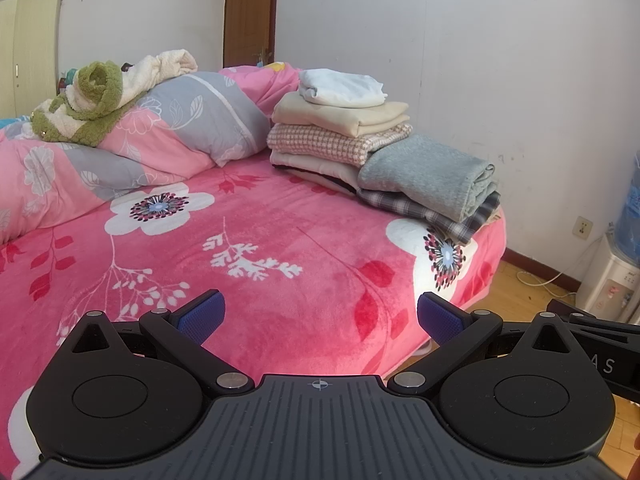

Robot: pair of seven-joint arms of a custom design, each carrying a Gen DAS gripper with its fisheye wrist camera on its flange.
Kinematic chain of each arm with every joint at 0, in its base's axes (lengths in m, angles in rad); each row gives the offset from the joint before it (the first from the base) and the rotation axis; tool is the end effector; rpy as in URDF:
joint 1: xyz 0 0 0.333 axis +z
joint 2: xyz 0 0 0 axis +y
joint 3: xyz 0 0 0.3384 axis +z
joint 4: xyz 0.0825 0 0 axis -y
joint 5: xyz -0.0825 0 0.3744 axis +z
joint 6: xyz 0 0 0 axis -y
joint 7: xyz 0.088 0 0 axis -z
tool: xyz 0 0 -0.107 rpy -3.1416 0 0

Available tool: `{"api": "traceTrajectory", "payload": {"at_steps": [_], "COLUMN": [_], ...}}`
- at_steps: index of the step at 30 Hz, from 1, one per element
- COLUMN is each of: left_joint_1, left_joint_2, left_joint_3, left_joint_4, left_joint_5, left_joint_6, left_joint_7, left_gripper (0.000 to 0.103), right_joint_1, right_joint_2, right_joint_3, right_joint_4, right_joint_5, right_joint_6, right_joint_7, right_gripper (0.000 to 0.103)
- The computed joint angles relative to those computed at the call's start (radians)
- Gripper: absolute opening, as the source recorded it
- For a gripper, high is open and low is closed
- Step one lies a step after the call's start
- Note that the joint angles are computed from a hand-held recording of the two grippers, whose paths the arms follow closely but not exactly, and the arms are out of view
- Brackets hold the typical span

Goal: Fold clothes

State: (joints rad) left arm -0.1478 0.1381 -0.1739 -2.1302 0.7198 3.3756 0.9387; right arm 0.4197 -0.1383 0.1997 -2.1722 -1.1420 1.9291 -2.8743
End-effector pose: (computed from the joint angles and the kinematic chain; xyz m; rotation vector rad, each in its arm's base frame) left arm 0.5339 -0.2497 0.4924 -1.2290 2.0019 -1.2058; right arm 0.4429 0.2430 0.5070 -1.0145 2.2204 -1.3571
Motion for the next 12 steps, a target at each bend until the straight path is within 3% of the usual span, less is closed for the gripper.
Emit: {"api": "traceTrajectory", "payload": {"at_steps": [12], "left_joint_1": [0.027], "left_joint_2": [-0.001], "left_joint_3": [-0.024], "left_joint_4": [-0.001], "left_joint_5": [0.021], "left_joint_6": [-0.002], "left_joint_7": [-0.017], "left_gripper": [0.103], "right_joint_1": [0.0], "right_joint_2": [-0.001], "right_joint_3": [-0.001], "right_joint_4": [-0.004], "right_joint_5": [0.001], "right_joint_6": [0.006], "right_joint_7": [0.001], "right_gripper": [0.103]}}
